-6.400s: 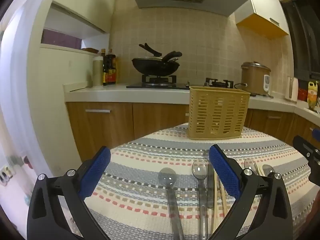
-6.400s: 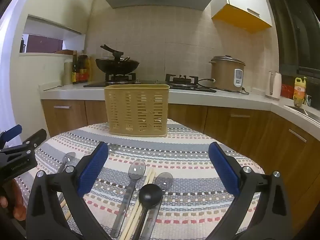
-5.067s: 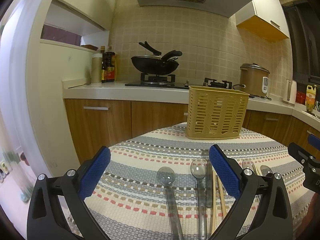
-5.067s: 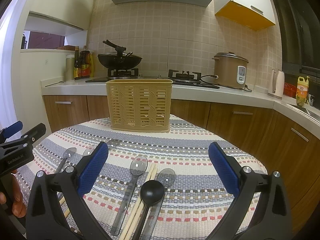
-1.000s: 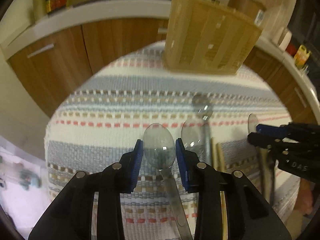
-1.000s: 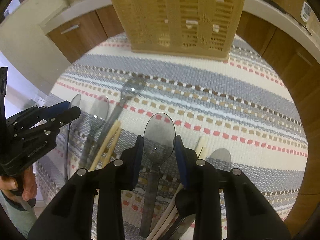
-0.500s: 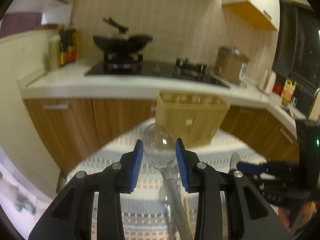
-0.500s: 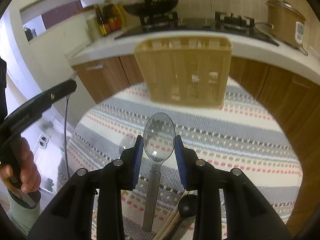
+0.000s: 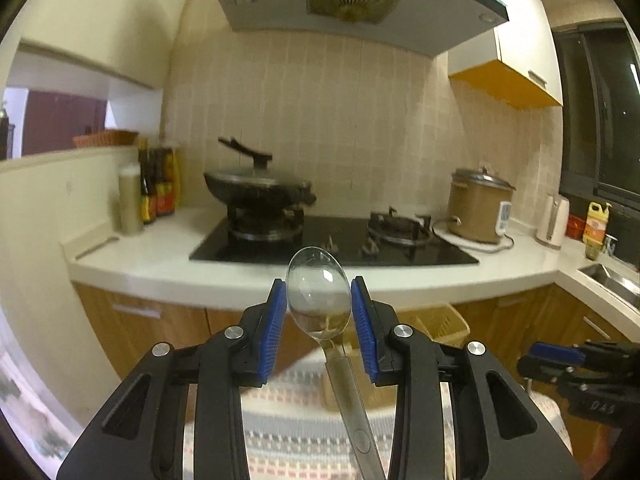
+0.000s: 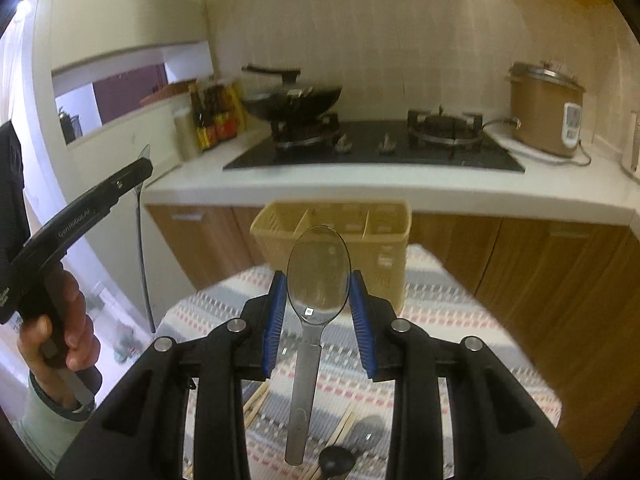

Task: Organize utensils
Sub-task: 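Lift both spoons over the beige basket and open both tools to drop them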

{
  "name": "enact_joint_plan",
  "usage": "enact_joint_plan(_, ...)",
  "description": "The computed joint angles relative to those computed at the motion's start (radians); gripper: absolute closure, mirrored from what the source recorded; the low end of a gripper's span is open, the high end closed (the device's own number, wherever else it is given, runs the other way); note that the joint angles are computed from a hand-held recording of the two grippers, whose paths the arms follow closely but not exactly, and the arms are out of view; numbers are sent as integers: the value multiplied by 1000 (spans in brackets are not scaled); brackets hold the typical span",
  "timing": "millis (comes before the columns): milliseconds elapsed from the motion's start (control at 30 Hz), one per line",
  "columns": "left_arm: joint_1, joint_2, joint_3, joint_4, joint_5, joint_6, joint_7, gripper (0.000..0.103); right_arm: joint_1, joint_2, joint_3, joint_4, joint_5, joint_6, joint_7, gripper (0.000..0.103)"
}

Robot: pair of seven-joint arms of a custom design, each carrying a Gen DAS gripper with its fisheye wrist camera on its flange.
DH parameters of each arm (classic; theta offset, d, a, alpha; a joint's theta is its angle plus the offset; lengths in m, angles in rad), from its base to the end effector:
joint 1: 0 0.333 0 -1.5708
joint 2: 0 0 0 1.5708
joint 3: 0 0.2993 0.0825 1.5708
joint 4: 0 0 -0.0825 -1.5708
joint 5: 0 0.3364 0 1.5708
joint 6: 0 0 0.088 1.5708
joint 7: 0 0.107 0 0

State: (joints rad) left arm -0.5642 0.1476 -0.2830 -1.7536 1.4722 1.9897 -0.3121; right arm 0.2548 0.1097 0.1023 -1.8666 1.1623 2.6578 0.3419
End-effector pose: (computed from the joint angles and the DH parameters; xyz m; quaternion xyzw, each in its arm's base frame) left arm 0.4408 -0.3903 0.5405 -0.6625 0.4326 -0.3669 0.4892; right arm 0.5583 0.1781 0.5214 -0.7881 0.3684 -0.1213 0.4779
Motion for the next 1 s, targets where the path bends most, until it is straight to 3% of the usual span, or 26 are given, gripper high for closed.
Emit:
enact_joint_plan(133, -3, 25, 14, 45, 56, -22, 10, 72, -6, 24, 5, 66, 48, 27, -41, 74)
enact_joint_plan(367, 17, 73, 62, 127, 155, 33, 18, 72, -28, 161, 45, 312, 171, 82, -93, 74)
enact_joint_plan(467, 30, 114, 91, 179, 192, 80, 1, 72, -16, 260, 74, 449, 171, 169, -77, 74)
enact_joint_plan(600, 27, 209, 138, 283, 212, 108, 10, 71, 5, 424, 103, 657, 88, 245, -6, 74)
enact_joint_plan(767, 4, 344, 207, 410, 175, 134, 64, 71, 75, 629, 68, 878, -121, 308, 137, 74)
enact_joint_plan(900, -15, 394, 256, 428, 141, 152, 39, 71, 85, 704, 103, 911, -201, 389, 112, 74)
enact_joint_plan(1000, -15, 412, 279, 423, 120, 182, 22, 71, 45, 714, 173, 889, -214, 395, 71, 74)
